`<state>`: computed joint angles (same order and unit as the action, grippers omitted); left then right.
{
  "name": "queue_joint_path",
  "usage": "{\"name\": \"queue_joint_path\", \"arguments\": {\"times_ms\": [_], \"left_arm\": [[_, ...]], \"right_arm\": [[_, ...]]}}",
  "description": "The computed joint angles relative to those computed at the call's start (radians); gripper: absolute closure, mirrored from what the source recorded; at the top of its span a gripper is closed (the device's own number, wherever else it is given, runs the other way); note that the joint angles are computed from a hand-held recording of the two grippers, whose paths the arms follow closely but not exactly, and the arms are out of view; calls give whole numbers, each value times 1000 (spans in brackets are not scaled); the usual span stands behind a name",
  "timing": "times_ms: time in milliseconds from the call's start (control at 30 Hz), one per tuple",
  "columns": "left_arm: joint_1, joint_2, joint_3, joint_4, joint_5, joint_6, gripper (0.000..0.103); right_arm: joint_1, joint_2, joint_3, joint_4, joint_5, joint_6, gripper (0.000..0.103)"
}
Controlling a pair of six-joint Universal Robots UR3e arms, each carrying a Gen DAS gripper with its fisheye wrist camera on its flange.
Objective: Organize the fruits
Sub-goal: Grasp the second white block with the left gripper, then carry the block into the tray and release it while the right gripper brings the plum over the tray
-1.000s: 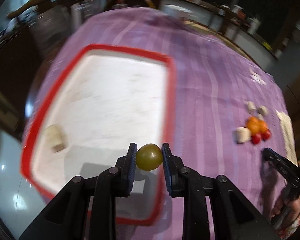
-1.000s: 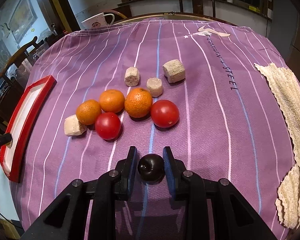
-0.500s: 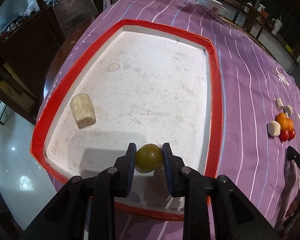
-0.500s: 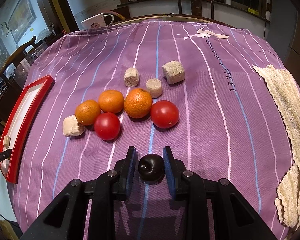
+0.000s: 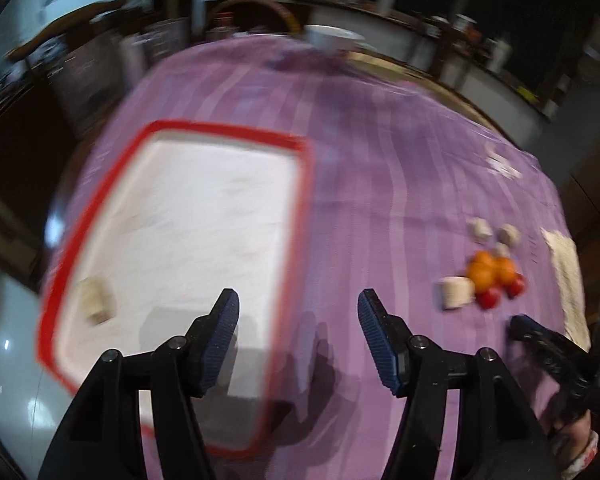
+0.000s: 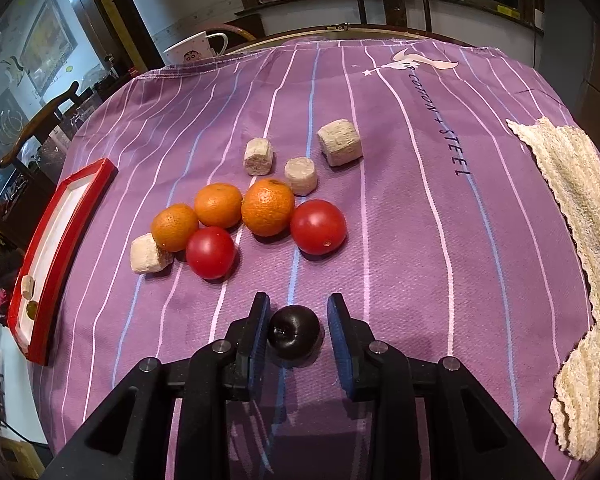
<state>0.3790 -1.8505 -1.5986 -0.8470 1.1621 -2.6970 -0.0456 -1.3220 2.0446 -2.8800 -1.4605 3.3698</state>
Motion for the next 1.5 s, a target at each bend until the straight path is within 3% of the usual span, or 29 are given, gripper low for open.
{"name": "queue_joint_path", "arguments": {"times_ms": [333, 700, 767, 800, 867, 1033, 1300, 1500], "left_arm": [[-266, -208, 143, 3, 2, 85, 41], [-349, -325, 239, -12, 28, 206, 41], [-356, -323, 229, 13, 44, 204, 46], [-361, -320, 212, 46, 61, 194, 56], [-359, -316, 208, 50, 62, 191, 65], [-331, -300, 219, -14, 32, 159, 65], [-187, -169, 143, -91, -84, 143, 65], [-22, -109, 160, -184, -140, 177, 65]], "right_arm": [[-8, -19, 23, 4, 19, -42, 68], [-12, -41, 50, 1, 31, -59, 66], [-4, -43, 48, 5, 17, -60, 65], [1, -43, 48, 6, 10, -60, 65], [11, -42, 44, 10, -7, -56, 66], [33, -46, 30, 39, -15, -52, 77], [87, -66, -15, 83, -32, 4, 77], [192, -12, -165, 139, -54, 89, 77]]}}
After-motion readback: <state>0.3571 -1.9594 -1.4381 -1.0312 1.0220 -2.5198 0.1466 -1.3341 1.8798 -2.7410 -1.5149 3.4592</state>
